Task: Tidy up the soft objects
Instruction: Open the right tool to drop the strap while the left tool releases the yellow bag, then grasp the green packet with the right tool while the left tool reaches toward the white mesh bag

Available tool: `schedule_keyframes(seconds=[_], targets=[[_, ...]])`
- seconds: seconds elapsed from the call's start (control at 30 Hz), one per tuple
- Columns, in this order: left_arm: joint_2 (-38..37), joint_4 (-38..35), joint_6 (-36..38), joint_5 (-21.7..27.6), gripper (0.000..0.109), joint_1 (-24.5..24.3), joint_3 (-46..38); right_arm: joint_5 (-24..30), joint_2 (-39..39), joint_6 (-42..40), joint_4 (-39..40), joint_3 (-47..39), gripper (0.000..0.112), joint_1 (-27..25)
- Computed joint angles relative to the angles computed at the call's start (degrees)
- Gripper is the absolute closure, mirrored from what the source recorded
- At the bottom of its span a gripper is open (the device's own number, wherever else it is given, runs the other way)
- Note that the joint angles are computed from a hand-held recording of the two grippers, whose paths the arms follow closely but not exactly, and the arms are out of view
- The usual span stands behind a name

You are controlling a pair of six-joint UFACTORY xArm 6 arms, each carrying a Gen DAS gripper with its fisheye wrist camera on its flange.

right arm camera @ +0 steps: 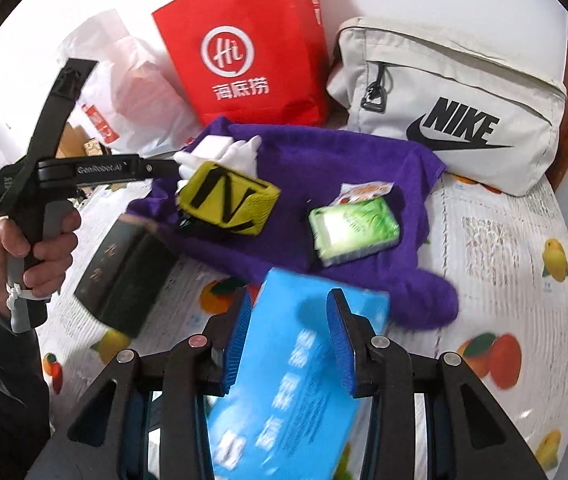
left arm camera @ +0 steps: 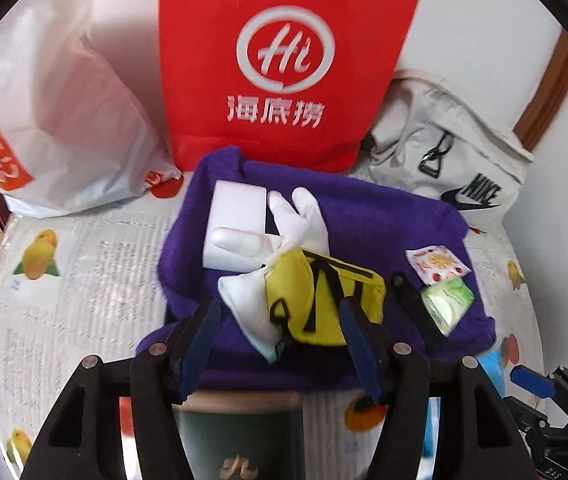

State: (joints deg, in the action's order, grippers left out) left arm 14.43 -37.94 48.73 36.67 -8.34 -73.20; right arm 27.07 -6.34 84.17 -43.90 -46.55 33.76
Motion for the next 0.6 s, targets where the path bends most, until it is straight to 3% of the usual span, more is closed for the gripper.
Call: schedule_keyframes(seconds=[0.13,0.2,0.33,0.6], targets=[[-7.61,-7.16,8.37,-0.95,0.049,1.94,7.44,3.07,-1.34,3.86,-1.87,0.02,0.072,4.39],[-10.52,-7.66,9.90,1.43,0.049,3.35,9.96,5.69,-2.09,5.96,-2.79,-0.08,0.071,7.27],[-15.98,-4.30,10.04,4.52,0.049,5.52,15.61,9.25,-3.15,10.40,-4.10,0.09,0.066,12.13],[-25.77,-4.28,16.64,7.45,0.048,11.65,28.21,14.35,-1.80,16.28,-5.22,0.28,0.059,20.76]])
